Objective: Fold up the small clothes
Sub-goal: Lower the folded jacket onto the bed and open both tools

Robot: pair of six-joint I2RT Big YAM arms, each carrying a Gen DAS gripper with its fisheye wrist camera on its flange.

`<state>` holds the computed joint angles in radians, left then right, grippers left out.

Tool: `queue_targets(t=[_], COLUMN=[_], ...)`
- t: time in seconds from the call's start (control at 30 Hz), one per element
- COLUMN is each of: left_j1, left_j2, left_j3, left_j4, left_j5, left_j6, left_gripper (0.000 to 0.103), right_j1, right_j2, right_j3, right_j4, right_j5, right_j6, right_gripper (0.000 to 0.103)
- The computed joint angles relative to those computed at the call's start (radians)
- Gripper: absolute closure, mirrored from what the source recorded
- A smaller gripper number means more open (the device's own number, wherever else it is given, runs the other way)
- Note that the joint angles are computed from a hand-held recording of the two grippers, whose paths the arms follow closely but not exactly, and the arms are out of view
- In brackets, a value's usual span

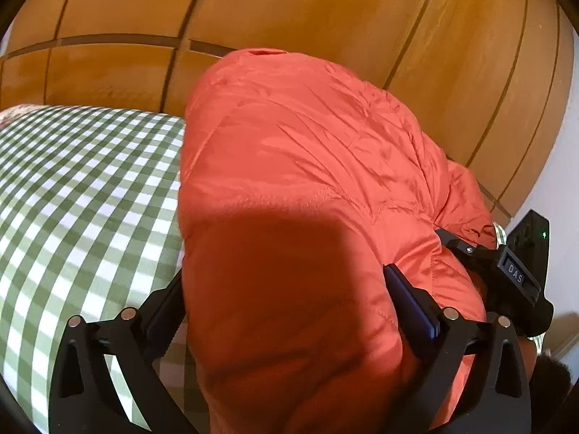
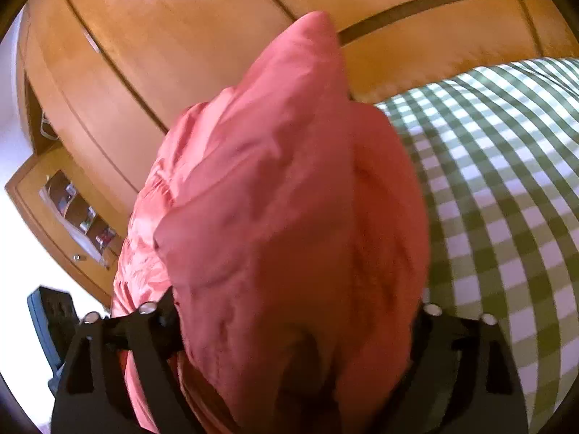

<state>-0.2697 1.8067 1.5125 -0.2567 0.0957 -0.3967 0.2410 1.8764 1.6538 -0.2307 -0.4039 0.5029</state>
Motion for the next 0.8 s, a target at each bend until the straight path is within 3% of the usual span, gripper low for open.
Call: queue_targets(t=[0.17,0.2,0.27,0.33,0.4,0.47,0.53,0.67,0.8], left_j1=[-0.017,-0.025,-0.034,-0.032,-0.038,-0.043,-0.042,-0.038,-0.036], left_j2=[-0.086,-0.098,-0.122,-0.109,-0.098,-0.085,-0.051,0.009,0.006], left_j3=[-0.134,-0.148,-0.176,-0.157,-0.135,-0.112,-0.063,0.024,0.019], left_j4=[0.132,0.151,0.177,0.152,0.112,0.075,0.014,-0.087,-0.092], left_j5=[-0.098,-0.119,-0.160,-0.159,-0.164,-0.164,-0.142,-0.078,-0.075], left_j6=[-0.040,-0.046,-0.058,-0.062,-0.056,-0.045,-0.025,-0.002,-0.013], left_gripper=[0.003,0.003,0.003,0.003,0.003,0.003,0.003,0.003,0.003], right_j1=[0.010,0.013,0.023,0.019,0.019,0.031,0.029,-0.008,0.002], right_j2=[-0.120,-0.137,-0.151,-0.105,-0.068,-0.012,0.026,0.069,0.042], right_j3=[-0.115,-0.132,-0.120,-0.034,0.011,0.079,0.114,0.158,0.124], right_j4=[0.089,0.105,0.057,-0.071,-0.125,-0.212,-0.247,-0.318,-0.295], right_j5=[0.140,0.188,0.338,0.380,0.397,0.467,0.491,0.402,0.435], right_j6=[-0.069,-0.089,-0.122,-0.137,-0.149,-0.186,-0.156,-0.057,-0.070], right_gripper=[0.007,0.007,0.007,0.007,0.007,0.007,0.004,0.003,0.002])
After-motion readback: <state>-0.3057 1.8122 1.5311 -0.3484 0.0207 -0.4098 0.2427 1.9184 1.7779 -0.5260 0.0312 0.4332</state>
